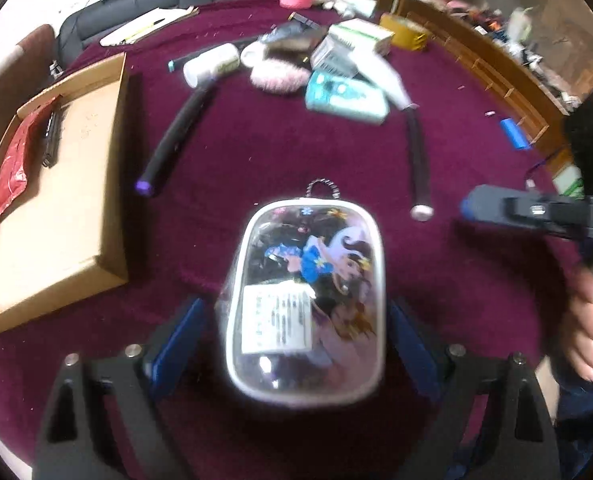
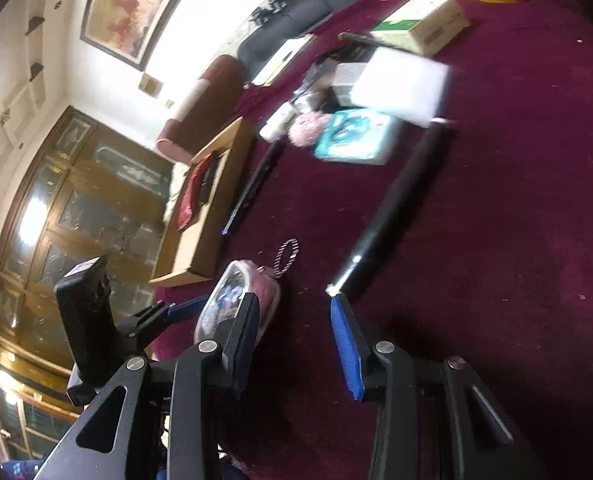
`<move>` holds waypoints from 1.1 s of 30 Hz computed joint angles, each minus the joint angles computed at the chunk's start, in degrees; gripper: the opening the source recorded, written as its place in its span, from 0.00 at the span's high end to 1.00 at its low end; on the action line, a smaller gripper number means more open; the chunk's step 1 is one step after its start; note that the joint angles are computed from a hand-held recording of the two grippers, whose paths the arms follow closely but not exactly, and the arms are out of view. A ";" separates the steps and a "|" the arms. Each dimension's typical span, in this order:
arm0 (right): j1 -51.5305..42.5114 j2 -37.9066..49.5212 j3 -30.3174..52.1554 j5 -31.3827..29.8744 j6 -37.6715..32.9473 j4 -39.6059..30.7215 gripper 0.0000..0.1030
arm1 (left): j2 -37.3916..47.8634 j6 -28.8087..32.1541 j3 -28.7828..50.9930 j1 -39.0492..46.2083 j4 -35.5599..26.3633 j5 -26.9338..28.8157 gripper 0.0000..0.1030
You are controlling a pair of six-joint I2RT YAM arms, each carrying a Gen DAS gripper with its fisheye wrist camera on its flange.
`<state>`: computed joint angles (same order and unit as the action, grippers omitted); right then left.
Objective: Organize objects
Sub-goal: 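Grasp the clear cartoon pouch with the left gripper, then grasp another black marker with the right gripper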
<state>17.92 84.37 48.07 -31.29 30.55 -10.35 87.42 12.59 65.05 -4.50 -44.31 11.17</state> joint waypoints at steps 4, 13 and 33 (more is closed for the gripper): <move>0.60 1.97 5.78 8.41 -1.39 -6.99 0.59 | 0.12 -1.74 -1.95 -0.42 4.70 -1.93 0.22; 2.13 14.54 21.20 21.93 -1.45 -18.66 0.70 | -2.00 -1.35 -3.95 2.58 6.15 2.40 0.23; 4.06 8.47 16.35 27.06 -0.79 -19.81 0.84 | -3.73 -1.54 -3.63 0.10 7.69 8.14 0.23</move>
<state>21.98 92.84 64.42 -4.23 29.76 -30.16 83.70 11.05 61.42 -4.40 -36.62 19.30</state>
